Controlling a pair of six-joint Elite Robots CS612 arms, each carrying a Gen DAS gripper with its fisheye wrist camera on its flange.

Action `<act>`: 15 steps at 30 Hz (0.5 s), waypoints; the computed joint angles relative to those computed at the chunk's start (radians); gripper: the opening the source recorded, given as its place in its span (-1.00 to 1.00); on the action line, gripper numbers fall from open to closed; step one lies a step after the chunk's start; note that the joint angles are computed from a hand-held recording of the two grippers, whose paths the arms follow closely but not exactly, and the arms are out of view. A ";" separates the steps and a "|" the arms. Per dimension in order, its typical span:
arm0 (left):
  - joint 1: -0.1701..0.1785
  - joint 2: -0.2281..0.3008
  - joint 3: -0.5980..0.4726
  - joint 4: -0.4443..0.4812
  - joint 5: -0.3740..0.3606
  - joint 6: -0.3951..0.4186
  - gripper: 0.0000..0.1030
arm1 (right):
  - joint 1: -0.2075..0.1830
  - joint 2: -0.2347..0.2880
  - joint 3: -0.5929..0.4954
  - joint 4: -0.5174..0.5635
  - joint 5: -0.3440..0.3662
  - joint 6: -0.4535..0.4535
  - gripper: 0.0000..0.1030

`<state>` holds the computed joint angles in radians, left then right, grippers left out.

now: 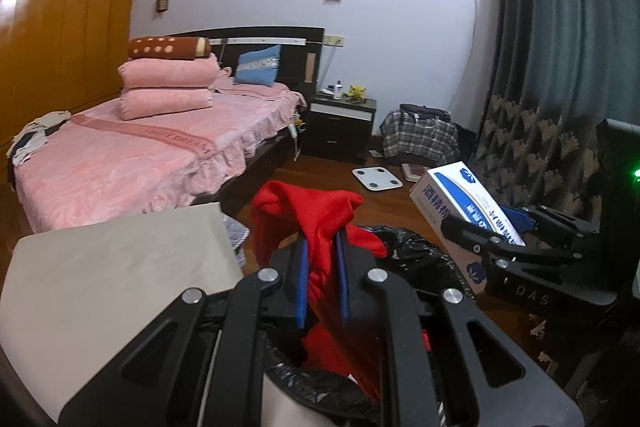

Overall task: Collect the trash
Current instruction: 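Carry the red glove and alcohol pads box over the bin with both tools, then open both tools to drop the glove and box into the bin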

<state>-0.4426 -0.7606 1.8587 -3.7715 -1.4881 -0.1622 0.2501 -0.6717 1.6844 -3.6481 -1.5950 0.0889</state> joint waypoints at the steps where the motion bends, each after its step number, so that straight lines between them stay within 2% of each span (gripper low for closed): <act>1: -0.001 0.004 -0.007 0.005 -0.007 0.003 -0.78 | -0.004 0.001 0.001 0.003 -0.003 0.002 0.05; 15: 0.009 0.094 -0.147 0.140 -0.113 0.001 -0.78 | -0.040 0.036 -0.036 0.094 -0.026 0.040 0.05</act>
